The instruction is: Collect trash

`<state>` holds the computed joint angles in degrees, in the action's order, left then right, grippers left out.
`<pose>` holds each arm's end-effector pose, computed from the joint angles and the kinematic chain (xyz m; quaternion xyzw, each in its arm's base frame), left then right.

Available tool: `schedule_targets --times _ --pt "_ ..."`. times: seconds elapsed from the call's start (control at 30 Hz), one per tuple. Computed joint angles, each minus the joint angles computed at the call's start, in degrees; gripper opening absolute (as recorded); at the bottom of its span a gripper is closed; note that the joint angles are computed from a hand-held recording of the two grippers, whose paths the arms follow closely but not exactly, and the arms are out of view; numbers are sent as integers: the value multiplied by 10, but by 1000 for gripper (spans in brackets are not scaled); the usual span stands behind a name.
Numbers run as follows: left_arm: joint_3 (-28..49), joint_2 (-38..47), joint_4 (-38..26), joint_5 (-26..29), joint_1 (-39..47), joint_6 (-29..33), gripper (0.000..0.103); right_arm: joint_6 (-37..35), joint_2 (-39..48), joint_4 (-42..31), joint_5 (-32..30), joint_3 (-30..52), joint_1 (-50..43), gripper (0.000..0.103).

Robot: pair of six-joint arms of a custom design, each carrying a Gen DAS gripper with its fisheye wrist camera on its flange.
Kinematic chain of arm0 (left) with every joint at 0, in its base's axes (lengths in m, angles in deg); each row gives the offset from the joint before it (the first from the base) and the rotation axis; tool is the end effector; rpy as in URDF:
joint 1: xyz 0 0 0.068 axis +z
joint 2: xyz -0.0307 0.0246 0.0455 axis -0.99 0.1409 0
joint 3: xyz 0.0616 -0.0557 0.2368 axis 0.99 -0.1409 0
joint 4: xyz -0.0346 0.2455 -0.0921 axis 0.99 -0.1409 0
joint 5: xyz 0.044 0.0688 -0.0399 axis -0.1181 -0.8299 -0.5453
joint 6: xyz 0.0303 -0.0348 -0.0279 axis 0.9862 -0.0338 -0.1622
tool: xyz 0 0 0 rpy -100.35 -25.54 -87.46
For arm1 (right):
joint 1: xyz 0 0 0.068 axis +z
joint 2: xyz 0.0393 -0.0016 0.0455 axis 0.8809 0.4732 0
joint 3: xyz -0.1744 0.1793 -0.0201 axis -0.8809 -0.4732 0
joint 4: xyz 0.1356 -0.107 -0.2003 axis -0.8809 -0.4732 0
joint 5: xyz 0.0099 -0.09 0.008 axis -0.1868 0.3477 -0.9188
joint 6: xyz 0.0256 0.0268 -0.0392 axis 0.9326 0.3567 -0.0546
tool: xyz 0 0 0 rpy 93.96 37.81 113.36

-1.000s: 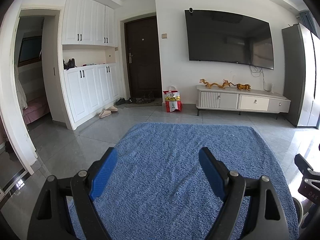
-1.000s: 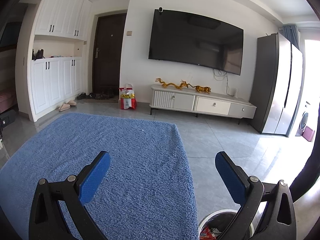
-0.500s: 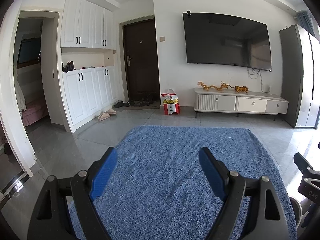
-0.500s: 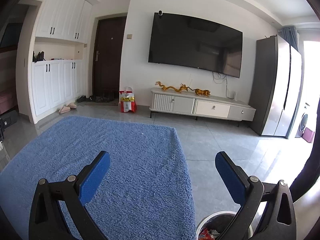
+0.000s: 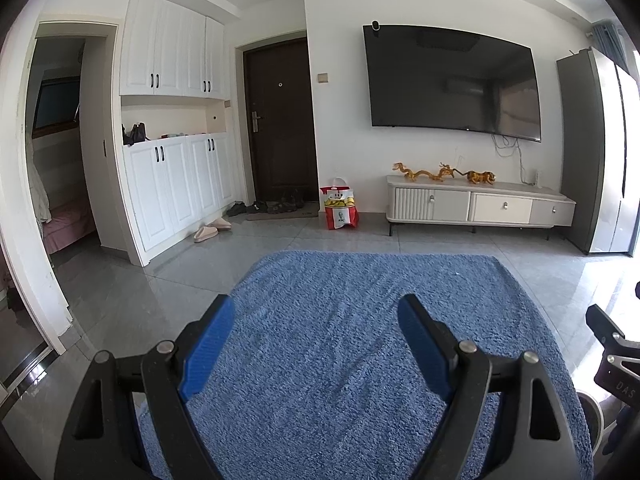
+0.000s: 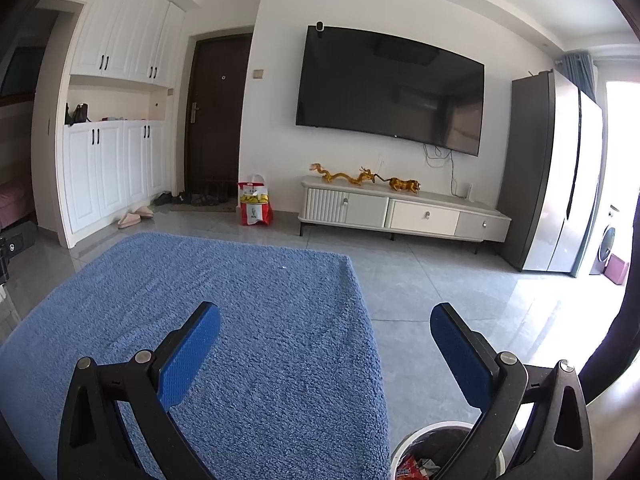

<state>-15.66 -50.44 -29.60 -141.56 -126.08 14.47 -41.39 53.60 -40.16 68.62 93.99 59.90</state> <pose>0.1023 -0.0553 0.2178 -0.1760 0.8057 0.1539 0.5443 0.2117 0.0014 0.2027 -0.1397 0.8189 0.0292 0.5559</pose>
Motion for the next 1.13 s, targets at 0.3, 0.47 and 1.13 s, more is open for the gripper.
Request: schedule_targets --times 0.3,0.47,1.13 --pt "2 8 0 -1 -5 -4 83 -1 -2 0 0 -2 0 103" --pt "1 10 9 2 -3 4 83 -3 1 -1 -4 -1 -5 103" --pt "-9 5 42 36 26 41 83 -4 12 14 -1 -12 -5 103"
